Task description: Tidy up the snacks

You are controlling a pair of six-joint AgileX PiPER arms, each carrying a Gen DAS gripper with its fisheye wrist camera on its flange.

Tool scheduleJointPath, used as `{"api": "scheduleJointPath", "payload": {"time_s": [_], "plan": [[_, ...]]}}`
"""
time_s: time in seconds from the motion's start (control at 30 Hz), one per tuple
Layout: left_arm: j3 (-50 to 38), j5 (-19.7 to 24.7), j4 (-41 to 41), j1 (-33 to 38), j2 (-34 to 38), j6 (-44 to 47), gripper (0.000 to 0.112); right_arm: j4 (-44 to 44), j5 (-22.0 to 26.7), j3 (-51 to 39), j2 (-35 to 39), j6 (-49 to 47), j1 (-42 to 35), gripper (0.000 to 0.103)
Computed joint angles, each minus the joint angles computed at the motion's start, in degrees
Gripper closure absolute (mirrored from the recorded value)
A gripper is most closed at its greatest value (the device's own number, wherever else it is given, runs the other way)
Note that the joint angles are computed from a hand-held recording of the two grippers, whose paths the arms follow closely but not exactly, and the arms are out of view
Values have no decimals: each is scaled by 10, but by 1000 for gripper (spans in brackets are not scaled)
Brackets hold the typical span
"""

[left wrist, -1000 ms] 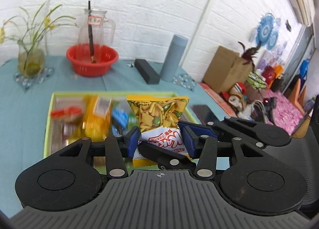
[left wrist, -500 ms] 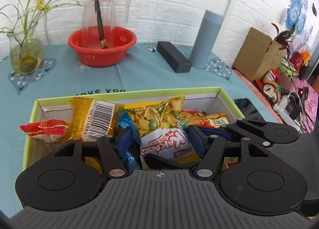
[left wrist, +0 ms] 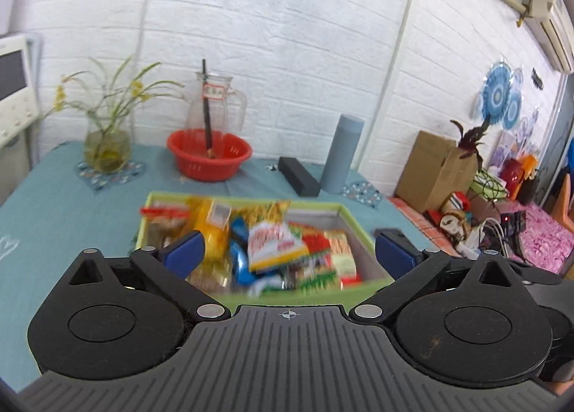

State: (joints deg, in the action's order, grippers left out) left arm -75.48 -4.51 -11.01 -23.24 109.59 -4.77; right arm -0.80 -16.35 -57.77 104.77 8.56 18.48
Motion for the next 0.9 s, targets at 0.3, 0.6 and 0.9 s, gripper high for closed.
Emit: {"api": "scheduleJointPath", "payload": {"time_s": [0.3, 0.6, 0.9], "plan": [[306, -191, -372, -138, -139, 270, 24, 327, -194, 273, -104, -117, 137, 1], [504, -372, -426, -322, -225, 204, 24, 703, -364, 370, -146, -250, 400, 1], [577, -583, -657, -595, -203, 192, 33, 915, -508, 412, -126, -201, 671, 1]]}}
